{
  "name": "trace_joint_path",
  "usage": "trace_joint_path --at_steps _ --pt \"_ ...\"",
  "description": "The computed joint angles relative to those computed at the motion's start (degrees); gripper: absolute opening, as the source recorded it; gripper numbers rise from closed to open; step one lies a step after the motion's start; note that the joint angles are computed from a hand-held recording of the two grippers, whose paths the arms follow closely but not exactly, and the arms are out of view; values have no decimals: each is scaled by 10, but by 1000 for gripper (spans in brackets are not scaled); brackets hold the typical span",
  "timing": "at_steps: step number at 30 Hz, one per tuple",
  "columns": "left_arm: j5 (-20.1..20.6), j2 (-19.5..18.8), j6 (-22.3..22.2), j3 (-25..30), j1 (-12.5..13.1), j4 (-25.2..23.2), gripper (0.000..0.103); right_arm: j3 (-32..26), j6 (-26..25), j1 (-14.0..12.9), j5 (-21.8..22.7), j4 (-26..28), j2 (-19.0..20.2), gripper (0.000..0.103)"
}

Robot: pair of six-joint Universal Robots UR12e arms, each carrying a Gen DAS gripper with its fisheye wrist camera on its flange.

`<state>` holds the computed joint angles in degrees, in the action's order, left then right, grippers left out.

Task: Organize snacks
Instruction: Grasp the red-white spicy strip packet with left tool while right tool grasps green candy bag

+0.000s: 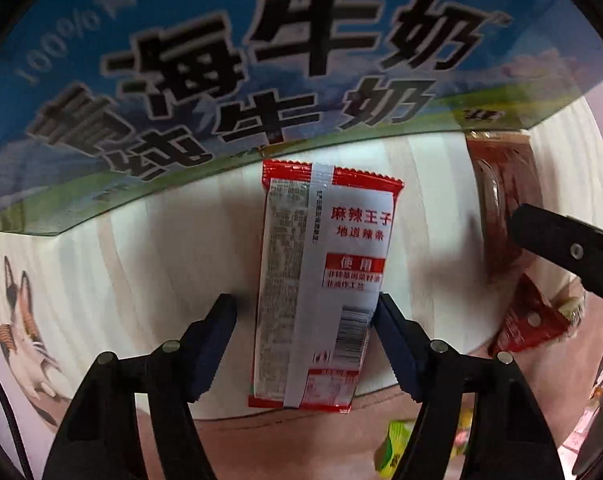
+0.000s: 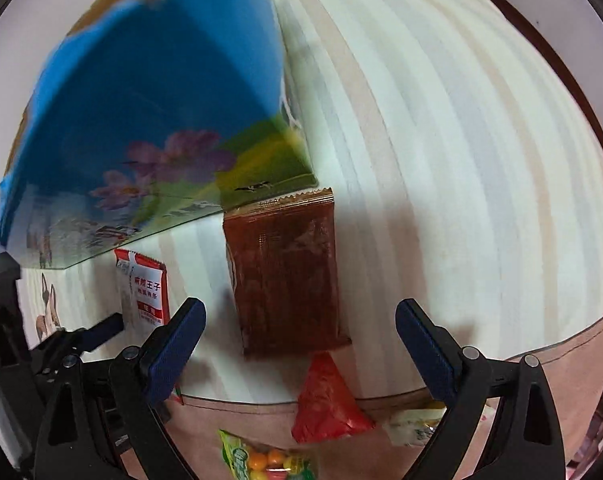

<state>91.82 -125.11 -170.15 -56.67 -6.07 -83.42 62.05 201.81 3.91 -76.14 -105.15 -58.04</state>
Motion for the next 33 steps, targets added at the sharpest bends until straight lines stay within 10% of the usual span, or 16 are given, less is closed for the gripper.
trace_joint_path --at_steps 4,16,22,26,33 --pt "-19 12 -5 -17 7 17 52 13 -32 1 7 -3 -15 98" --pt "-48 112 -55 -164 53 -15 51 33 -428 76 -100 126 -45 97" --pt "-67 135 -75 -208 67 -14 53 24 -518 111 -153 166 -19 96" --pt "-73 142 -71 -219 72 -9 53 25 -478 108 -142 178 -14 72" --pt "-84 147 -60 -230 87 0 53 63 -137 44 6 165 -33 68"
